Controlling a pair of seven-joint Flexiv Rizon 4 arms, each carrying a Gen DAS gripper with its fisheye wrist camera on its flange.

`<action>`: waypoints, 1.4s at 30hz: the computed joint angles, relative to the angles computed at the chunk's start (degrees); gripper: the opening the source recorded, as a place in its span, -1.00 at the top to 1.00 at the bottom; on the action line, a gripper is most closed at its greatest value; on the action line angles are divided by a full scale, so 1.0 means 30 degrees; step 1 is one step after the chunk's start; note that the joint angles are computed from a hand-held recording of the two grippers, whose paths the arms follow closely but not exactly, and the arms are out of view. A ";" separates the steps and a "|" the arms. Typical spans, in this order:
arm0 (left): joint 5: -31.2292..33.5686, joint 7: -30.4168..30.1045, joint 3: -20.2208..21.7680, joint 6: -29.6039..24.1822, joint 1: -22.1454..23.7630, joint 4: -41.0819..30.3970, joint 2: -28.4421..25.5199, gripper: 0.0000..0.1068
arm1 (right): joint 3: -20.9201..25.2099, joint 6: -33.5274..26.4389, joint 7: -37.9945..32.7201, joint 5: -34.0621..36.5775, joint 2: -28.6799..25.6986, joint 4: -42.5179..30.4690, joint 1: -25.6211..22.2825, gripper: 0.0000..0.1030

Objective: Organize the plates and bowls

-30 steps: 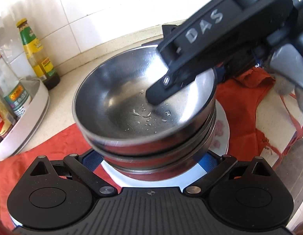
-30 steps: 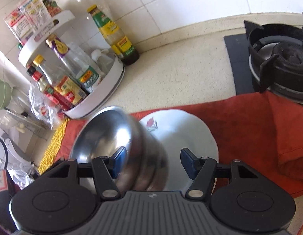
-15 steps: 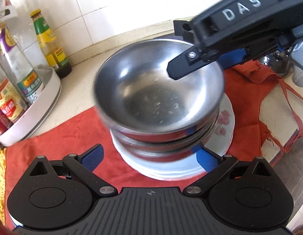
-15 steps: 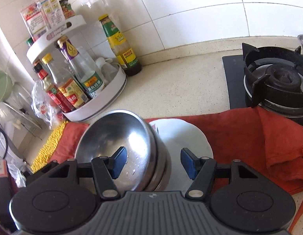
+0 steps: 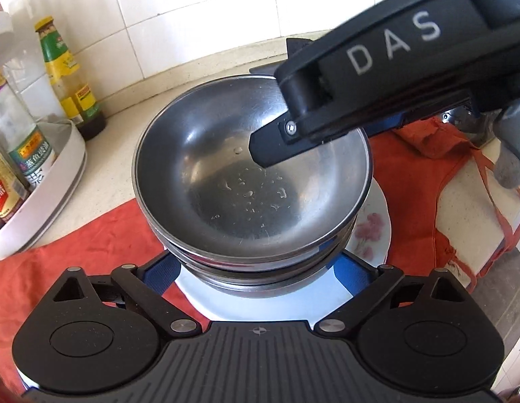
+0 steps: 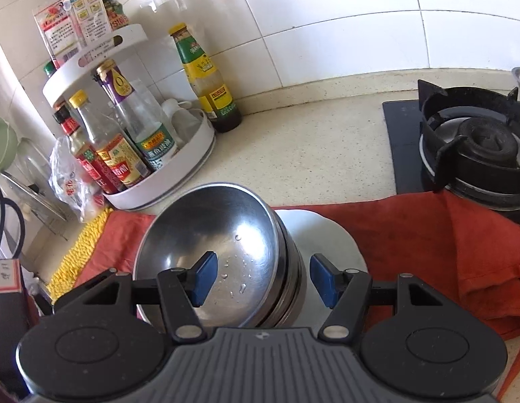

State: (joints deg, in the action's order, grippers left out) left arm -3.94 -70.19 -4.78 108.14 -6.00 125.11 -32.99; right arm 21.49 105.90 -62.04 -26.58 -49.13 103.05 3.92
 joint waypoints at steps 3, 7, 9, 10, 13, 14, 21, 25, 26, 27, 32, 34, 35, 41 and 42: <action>0.0160 0.0022 -0.0281 -0.0284 0.0346 0.0087 0.0057 -0.86 | 0.0041 0.0211 0.0224 0.0274 0.0008 0.0059 -0.0142 -0.20; 0.0014 -0.0511 -0.0471 -0.0336 0.0865 0.0773 0.0644 -0.91 | -0.1054 0.1724 0.0479 0.1052 0.0727 0.1144 0.0599 -0.20; 0.0034 -0.0885 -0.0587 -0.0328 0.1205 0.1324 0.1121 -0.91 | -0.2241 0.2721 0.0494 0.1915 0.1412 0.2173 0.1626 -0.20; 0.0060 -0.1099 -0.0539 -0.0084 0.1322 0.1611 0.1294 -0.93 | -0.2638 0.3224 0.0456 0.2249 0.1697 0.2729 0.1997 -0.20; 0.0571 -0.2237 -0.1818 0.0366 0.3118 0.2408 0.1802 -0.93 | -0.3775 0.4242 0.0351 0.3525 0.2481 0.4373 0.3267 -0.21; 0.0771 -0.2699 -0.2215 0.0475 0.3649 0.2656 0.1983 -0.93 | -0.4365 0.4635 0.0166 0.4320 0.2734 0.4904 0.4042 -0.21; 0.0214 -0.5037 -0.0412 0.1731 0.2025 0.3747 0.2959 -0.93 | -0.7177 0.5632 -0.1413 0.9928 0.4036 0.7095 0.8866 -0.23; -0.1360 -0.4977 0.1411 0.1201 -0.0410 0.3811 0.3338 -0.93 | -0.9701 0.4012 -0.2614 1.2770 0.4283 0.6969 1.2251 -0.23; -0.1508 -0.4997 0.1457 0.0977 -0.0549 0.3889 0.3462 -0.93 | -1.0264 0.3553 -0.2642 1.3348 0.4336 0.6925 1.2914 -0.23; -0.1931 -0.4893 0.1853 0.0618 -0.1184 0.3953 0.3626 -0.93 | -1.0560 0.3299 -0.2601 1.3653 0.4357 0.6903 1.3248 -0.23; -0.5026 -0.4053 0.5138 -0.0200 -0.5646 0.3811 0.3476 -0.93 | -1.2417 0.2117 -0.2233 1.4387 0.4406 0.7188 1.5092 -0.24; -0.5472 -0.4089 0.5048 -0.0472 -0.5743 0.3891 0.3573 -0.93 | -1.2713 0.1998 -0.2029 1.4310 0.4384 0.7315 1.5398 -0.24; -0.5441 -0.4135 0.4816 -0.0492 -0.5531 0.3960 0.3629 -0.93 | -1.2562 0.2011 -0.1902 1.4170 0.4413 0.7353 1.5255 -0.24; -0.6244 -0.4075 0.5380 -0.0984 -0.6506 0.3926 0.3454 -0.92 | -1.1994 0.1547 -0.1130 1.3448 0.4570 0.7430 1.4625 -0.28; -0.6204 -0.4149 0.5265 -0.1147 -0.6358 0.3930 0.3488 -0.92 | -1.1699 0.1466 -0.0948 1.3245 0.4629 0.7436 1.4320 -0.28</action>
